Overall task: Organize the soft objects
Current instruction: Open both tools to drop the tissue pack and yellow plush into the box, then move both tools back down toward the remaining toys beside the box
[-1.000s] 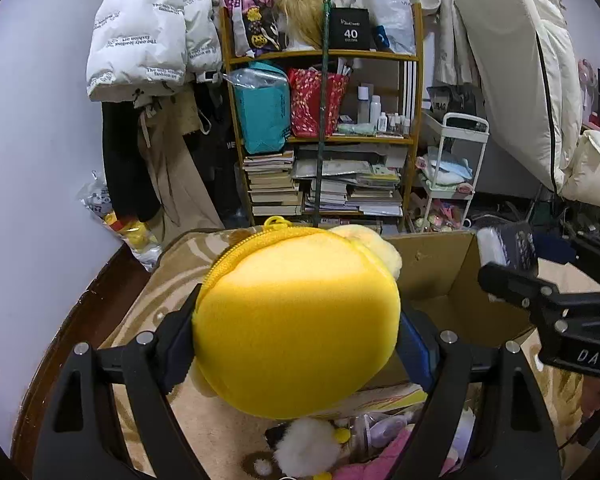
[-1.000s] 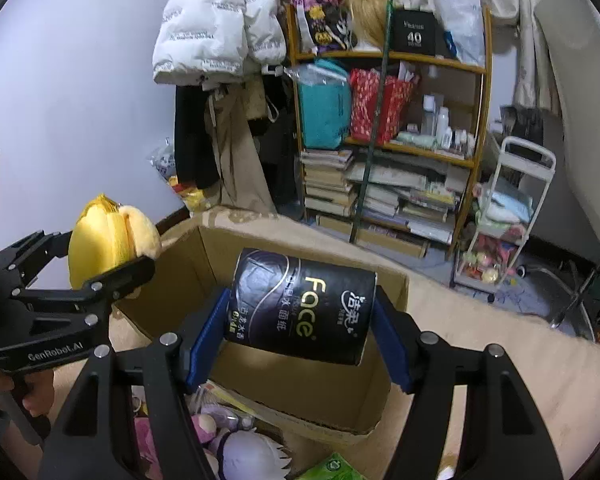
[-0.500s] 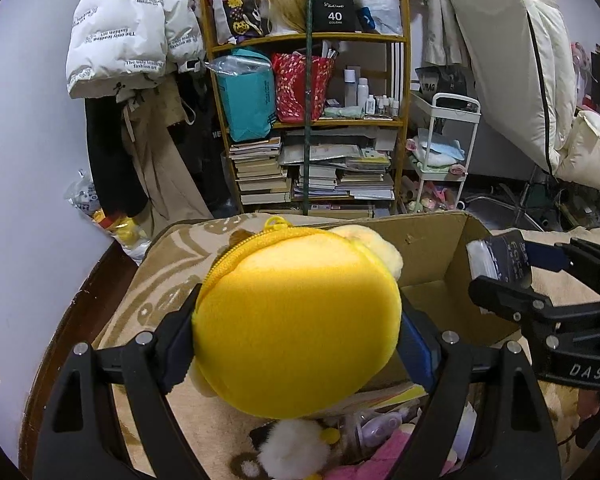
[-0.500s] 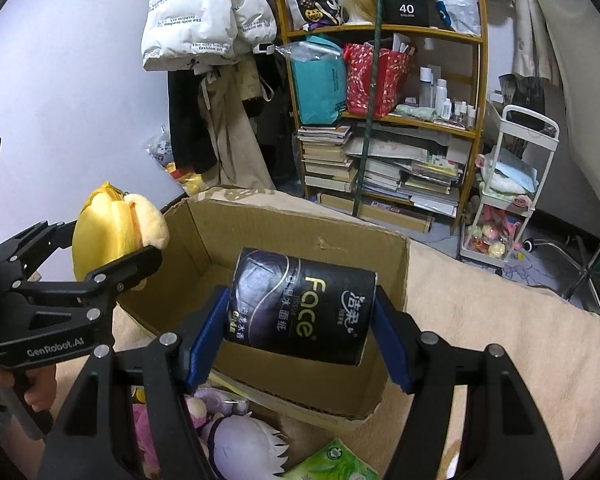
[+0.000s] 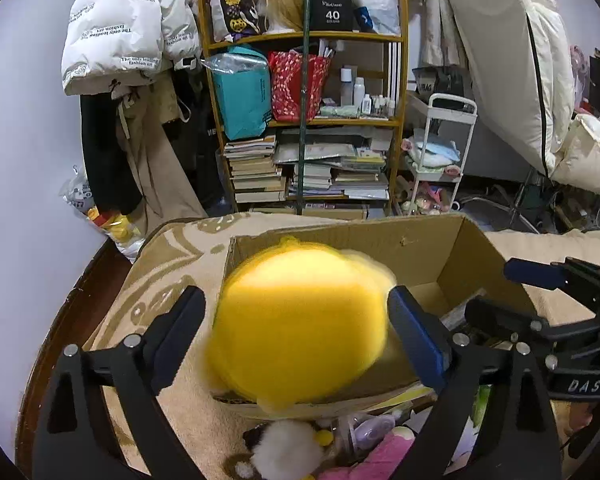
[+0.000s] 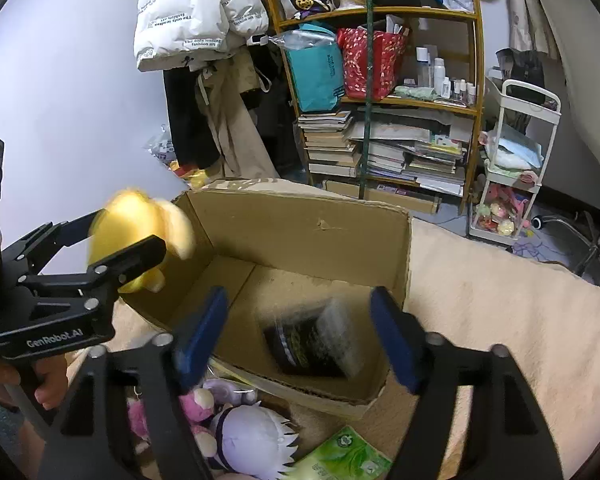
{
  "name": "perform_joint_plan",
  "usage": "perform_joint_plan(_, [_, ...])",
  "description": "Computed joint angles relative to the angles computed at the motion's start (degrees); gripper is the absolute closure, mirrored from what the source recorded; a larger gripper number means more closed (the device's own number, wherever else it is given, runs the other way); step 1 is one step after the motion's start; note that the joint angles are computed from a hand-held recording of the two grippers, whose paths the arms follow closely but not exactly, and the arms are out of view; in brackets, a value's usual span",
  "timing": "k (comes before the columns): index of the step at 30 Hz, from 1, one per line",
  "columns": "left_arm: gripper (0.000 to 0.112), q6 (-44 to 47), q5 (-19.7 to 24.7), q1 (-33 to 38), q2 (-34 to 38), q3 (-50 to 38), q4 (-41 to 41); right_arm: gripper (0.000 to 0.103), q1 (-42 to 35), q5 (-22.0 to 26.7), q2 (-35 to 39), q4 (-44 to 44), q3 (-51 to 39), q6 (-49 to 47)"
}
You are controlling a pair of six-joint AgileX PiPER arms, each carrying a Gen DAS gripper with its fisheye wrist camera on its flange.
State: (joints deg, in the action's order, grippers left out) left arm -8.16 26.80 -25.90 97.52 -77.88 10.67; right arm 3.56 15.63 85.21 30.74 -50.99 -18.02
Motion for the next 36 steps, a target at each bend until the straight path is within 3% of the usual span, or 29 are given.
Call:
perform_joint_plan(8, [0.016,-3.5,1.8,0.3,-2.7,1.4,3.1,0.012,0.5,-0.3,-2.2,0.5,1.2,0.6])
perform_joint_plan(10, [0.015,-3.2,2.1,0.7,-3.9,2.2,2.4,0.006,0.9,-0.1,-3.6,-0.9,1.8,2.3])
perform_joint_plan(15, [0.015,-1.8,5.0,1.7,-7.0,3.7,0.4,0.001,3.2,-0.1,-8.4,-13.9,3.8,15.9])
perform_joint_plan(21, [0.015,-3.0,8.5,1.5,-11.6,7.6,1.7,0.001,5.2,2.0,-13.8,-21.6,6.1,25.9])
perform_joint_plan(36, [0.015,-5.0,15.0,-3.3,-24.5,18.0,2.7,0.001,14.6,12.3,-25.3,-42.8,10.7,52.4])
